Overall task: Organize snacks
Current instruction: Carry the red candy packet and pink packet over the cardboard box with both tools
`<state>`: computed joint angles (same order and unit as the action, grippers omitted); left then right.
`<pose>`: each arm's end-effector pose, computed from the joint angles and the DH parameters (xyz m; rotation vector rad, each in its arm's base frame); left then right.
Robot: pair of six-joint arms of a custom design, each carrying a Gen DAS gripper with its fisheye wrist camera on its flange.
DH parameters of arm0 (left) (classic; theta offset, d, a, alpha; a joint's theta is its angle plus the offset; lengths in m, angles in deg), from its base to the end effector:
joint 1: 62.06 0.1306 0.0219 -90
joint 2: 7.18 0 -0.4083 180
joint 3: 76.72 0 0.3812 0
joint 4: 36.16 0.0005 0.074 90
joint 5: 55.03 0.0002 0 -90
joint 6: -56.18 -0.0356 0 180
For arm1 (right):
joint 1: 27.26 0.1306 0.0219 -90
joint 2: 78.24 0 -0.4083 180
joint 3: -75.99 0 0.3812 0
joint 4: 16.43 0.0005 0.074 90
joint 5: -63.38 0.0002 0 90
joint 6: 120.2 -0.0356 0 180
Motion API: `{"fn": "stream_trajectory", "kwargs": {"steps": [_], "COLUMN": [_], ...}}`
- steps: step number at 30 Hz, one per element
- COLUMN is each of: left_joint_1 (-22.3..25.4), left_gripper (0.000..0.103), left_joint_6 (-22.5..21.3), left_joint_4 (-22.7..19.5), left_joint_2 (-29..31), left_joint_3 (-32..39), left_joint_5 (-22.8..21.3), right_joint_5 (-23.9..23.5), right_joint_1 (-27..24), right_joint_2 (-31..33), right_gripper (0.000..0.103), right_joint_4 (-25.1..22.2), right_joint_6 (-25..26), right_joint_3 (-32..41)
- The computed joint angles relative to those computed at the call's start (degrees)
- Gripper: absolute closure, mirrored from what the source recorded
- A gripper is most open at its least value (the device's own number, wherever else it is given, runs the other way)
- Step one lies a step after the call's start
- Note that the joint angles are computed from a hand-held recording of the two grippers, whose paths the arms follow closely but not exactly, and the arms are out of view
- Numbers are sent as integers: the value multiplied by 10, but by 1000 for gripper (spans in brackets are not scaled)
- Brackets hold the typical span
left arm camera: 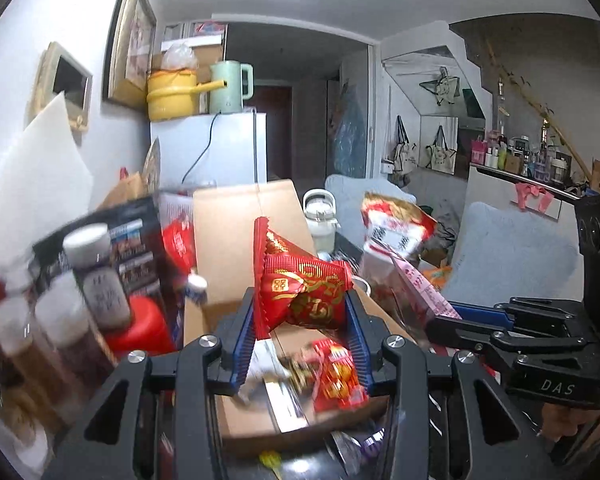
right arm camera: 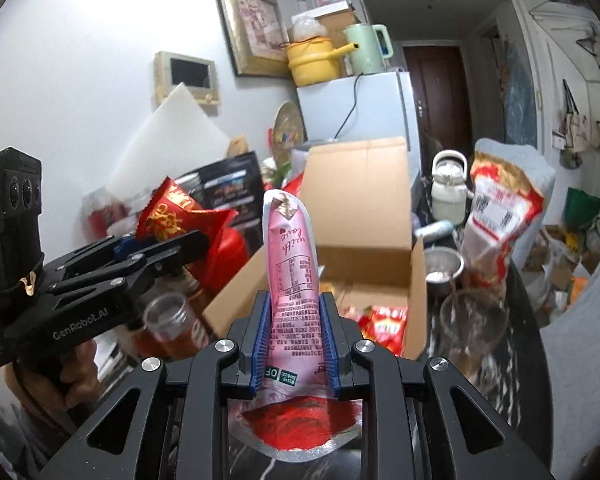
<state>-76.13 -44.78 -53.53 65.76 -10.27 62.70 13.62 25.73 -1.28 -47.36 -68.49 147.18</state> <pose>0.3618 -0.1083 0.4350 0.7274 1.8331 -0.5148 0.2536 0.2973 0.4294 0.1097 2.0479 0.2071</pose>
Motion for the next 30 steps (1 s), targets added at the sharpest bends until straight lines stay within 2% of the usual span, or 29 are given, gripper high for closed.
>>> {"fn": "stream_trajectory", "kwargs": {"steps": [10, 15, 20, 25, 30], "left_joint_1": [-30, -34, -40, -49, -56], "left_gripper": [62, 62, 62, 62, 62], "left_joint_6": [11, 38, 41, 25, 14], "left_joint_4": [45, 56, 42, 20, -18], "left_joint_2": [79, 123, 165, 199, 237], "left_joint_3": [56, 81, 101, 117, 142], "left_joint_5": [-42, -59, -77, -98, -112], "right_joint_5": [-60, -98, -133, -169, -207], "right_joint_1": [-85, -126, -155, -180, -206], "right_joint_2": [10, 25, 52, 71, 97], "right_gripper": [79, 79, 79, 79, 79], "right_joint_4": [43, 76, 86, 103, 86], "right_joint_6": [59, 70, 86, 78, 67], "right_joint_3": [10, 13, 25, 17, 24]}}
